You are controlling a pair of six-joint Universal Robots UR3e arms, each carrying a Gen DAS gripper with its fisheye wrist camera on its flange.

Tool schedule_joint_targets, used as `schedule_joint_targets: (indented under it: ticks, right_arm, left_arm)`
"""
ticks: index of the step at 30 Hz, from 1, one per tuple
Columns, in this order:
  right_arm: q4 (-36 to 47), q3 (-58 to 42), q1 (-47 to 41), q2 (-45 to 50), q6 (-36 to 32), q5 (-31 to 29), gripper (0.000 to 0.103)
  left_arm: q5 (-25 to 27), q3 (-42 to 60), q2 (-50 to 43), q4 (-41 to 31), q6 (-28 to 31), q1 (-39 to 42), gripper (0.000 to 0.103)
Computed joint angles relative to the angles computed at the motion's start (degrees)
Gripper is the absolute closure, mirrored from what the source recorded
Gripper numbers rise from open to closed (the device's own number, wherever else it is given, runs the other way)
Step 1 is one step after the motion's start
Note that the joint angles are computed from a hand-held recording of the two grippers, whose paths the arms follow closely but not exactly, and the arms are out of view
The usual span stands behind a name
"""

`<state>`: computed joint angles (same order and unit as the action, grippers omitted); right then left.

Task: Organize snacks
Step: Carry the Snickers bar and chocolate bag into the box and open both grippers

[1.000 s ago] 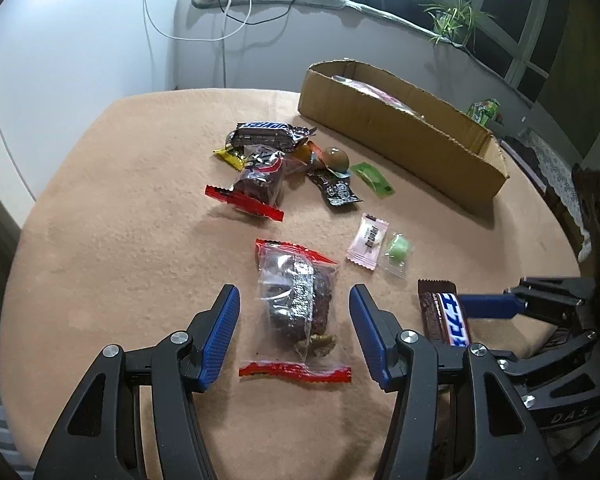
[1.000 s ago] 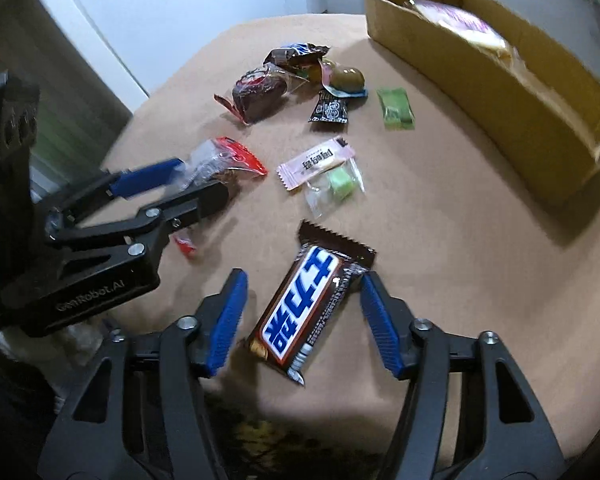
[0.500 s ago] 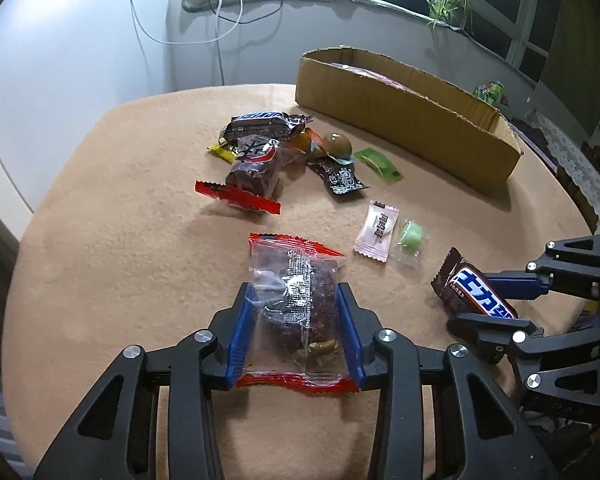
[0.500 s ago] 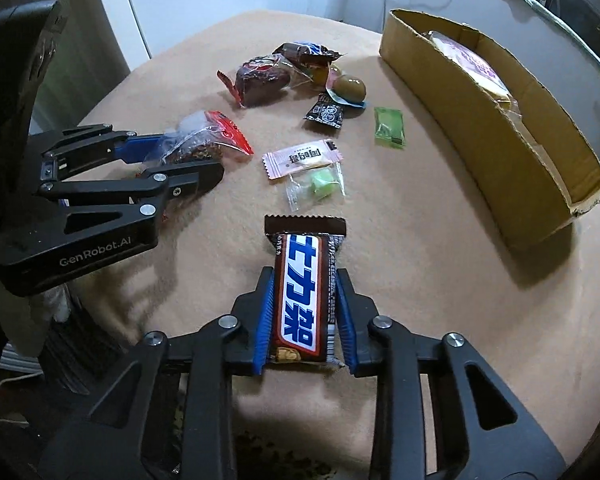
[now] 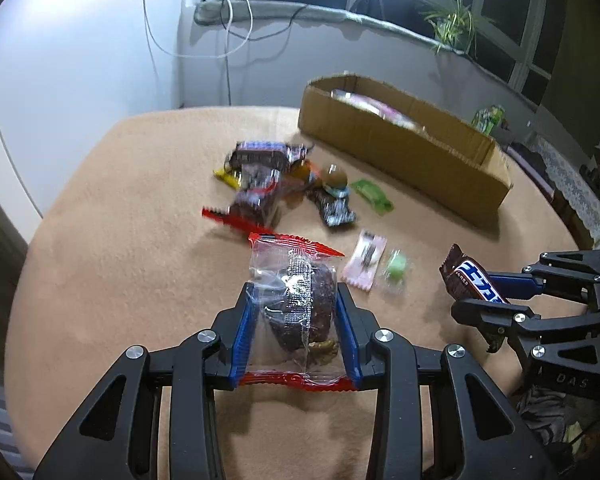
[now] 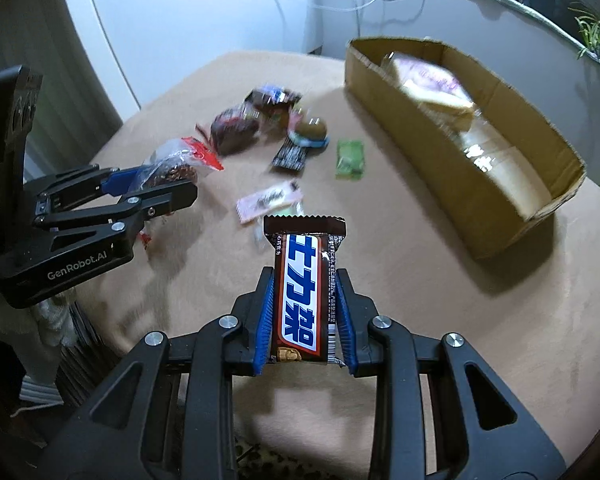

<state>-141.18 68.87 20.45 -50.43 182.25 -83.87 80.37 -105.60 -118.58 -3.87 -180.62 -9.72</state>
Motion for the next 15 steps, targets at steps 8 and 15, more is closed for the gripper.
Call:
schedule_joint_targets:
  ticks: [8, 15]
  right_arm:
    - [-0.4, -1.8, -3.9, -1.6, -0.2, 0.8, 0.074]
    - [0.7, -5.5, -7.5, -1.2, -1.2, 2.0, 0.074]
  left_arm:
    - [-1.0, 8.6, -1.6, -3.2, -0.9, -1.5, 0.067]
    - [-1.0, 19.2, -5.8, -7.4, -1.3, -3.5, 0.067]
